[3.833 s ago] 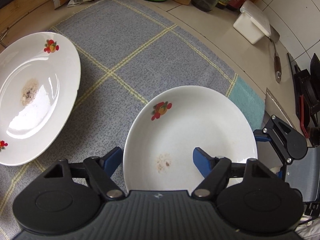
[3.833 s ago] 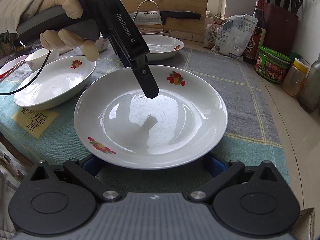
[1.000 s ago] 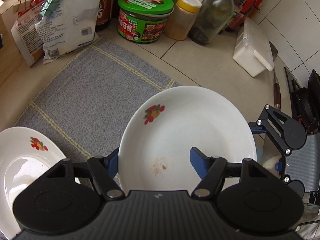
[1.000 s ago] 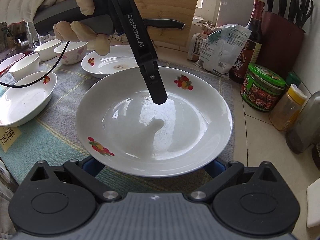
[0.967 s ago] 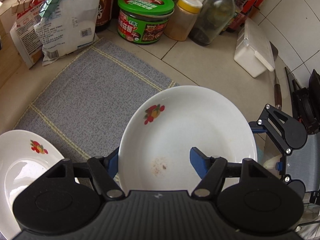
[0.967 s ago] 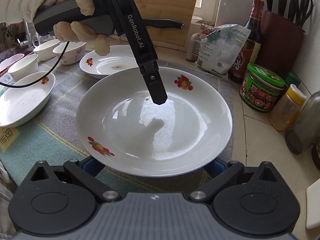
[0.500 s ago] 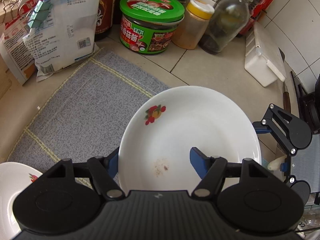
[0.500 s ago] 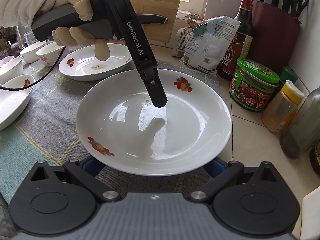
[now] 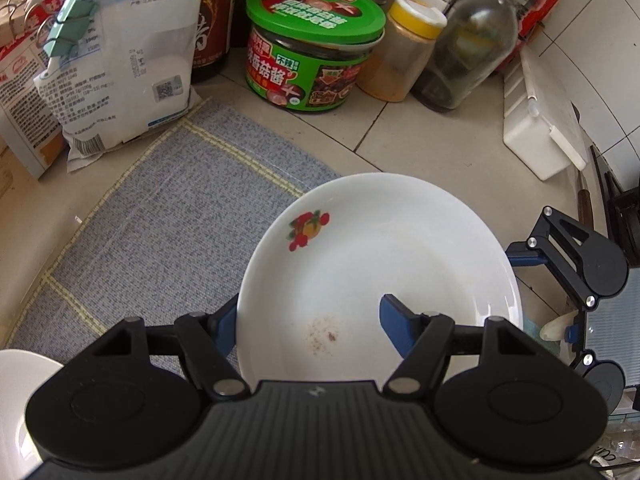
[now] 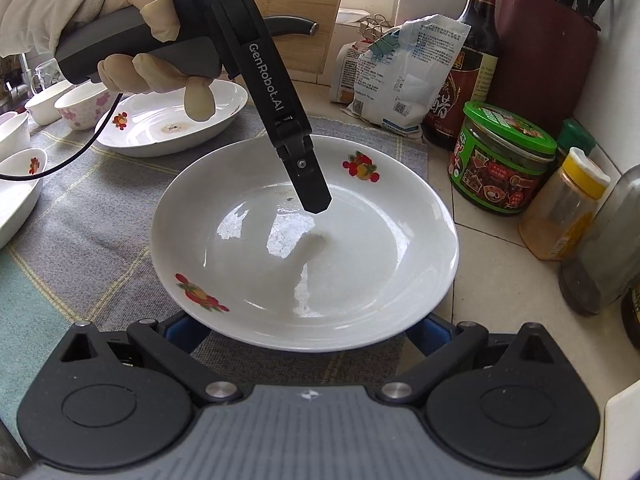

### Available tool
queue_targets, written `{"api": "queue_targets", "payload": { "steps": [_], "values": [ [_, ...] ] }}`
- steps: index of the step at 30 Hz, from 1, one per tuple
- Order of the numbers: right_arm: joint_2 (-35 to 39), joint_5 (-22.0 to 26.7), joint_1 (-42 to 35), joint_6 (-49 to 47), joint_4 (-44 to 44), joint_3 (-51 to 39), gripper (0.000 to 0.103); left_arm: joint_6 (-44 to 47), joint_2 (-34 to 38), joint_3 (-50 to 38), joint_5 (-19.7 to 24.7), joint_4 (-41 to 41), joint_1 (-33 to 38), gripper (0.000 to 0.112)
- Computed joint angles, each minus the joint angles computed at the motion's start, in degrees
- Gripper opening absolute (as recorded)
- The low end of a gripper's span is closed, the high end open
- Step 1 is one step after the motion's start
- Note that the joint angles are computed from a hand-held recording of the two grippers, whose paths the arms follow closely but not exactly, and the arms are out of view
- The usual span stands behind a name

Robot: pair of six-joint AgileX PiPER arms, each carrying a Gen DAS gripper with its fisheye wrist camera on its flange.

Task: Organize plates and bowls

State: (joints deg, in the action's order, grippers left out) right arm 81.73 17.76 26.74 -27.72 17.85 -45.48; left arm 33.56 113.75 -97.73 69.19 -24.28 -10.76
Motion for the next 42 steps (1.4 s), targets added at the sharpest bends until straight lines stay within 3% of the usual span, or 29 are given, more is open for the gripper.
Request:
{"api": "queue_targets", "payload": {
  "steps": [14,28,34,42],
  "values": [
    [0.5,-0.6,0.7,3.7,-3.0,0.1,0.103,0.3,0.1,0.5,-1.4,0.0,-0.2,0.070],
    [-1.4,-0.1,1.7,10.0,-7.9,1.1,0.103,0.6,-3.9,3.5,-4.9,1.3,-0.7,0.083],
    [-3.6,1.4,2.8,19.5,-14.1,1.7,0.103,1.5,-9.6,8.0,-7.3,0.9,0.2,0.083],
    [-8.9,4.4,7.0,42.7,-30.6,4.2,0.103,1.7,-21.1,18.3,-13.4,0.3,0.9,0.084]
  ]
}}
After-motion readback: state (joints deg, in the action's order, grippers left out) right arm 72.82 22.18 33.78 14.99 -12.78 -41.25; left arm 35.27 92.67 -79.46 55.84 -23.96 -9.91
